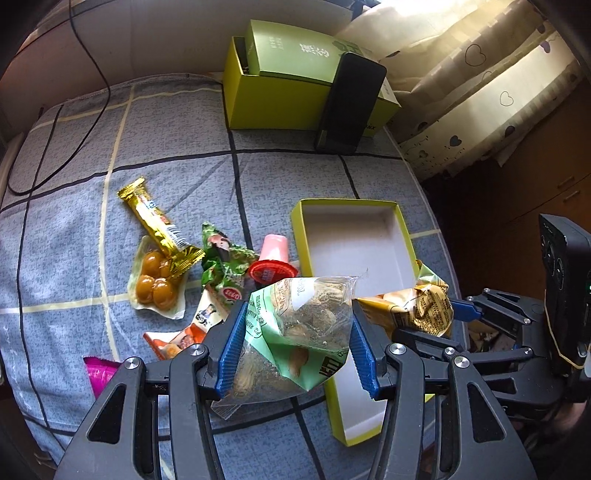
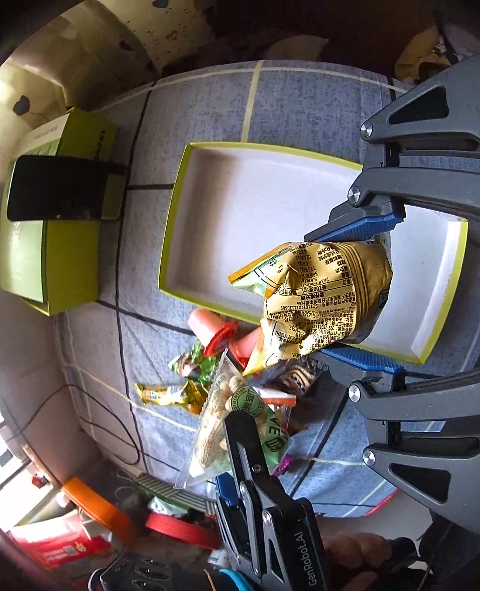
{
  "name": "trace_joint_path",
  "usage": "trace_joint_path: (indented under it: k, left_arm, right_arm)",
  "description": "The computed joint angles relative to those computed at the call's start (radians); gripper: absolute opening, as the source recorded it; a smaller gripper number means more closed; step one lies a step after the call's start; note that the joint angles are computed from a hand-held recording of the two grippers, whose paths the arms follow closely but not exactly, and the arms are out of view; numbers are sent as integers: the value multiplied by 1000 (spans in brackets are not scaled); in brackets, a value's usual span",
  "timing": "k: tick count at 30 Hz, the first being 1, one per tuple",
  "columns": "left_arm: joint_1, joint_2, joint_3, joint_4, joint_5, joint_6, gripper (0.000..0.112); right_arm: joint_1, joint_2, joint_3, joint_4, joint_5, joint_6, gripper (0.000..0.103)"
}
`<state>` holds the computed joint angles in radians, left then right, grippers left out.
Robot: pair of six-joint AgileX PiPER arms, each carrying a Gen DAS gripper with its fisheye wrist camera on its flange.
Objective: Organize snacks
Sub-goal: 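Carry both bags over the white tray and open both grippers to drop them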
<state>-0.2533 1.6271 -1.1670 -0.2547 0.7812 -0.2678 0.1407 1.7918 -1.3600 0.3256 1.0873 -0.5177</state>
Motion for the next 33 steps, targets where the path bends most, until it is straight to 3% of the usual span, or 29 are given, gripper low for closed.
trace_joint_path:
  k: [15, 30, 33]
  left_arm:
    - [-65, 278, -332, 1, 77, 19, 54]
    - [-20, 449, -511, -98, 137, 70, 55]
    - [-23, 430, -490, -98, 106, 74, 57]
  right_arm:
    - [-83, 186, -193, -40, 9, 34, 50]
    - [-66, 303, -344, -104, -9, 107, 54]
    - [-65, 290, -336, -106, -31, 105, 56]
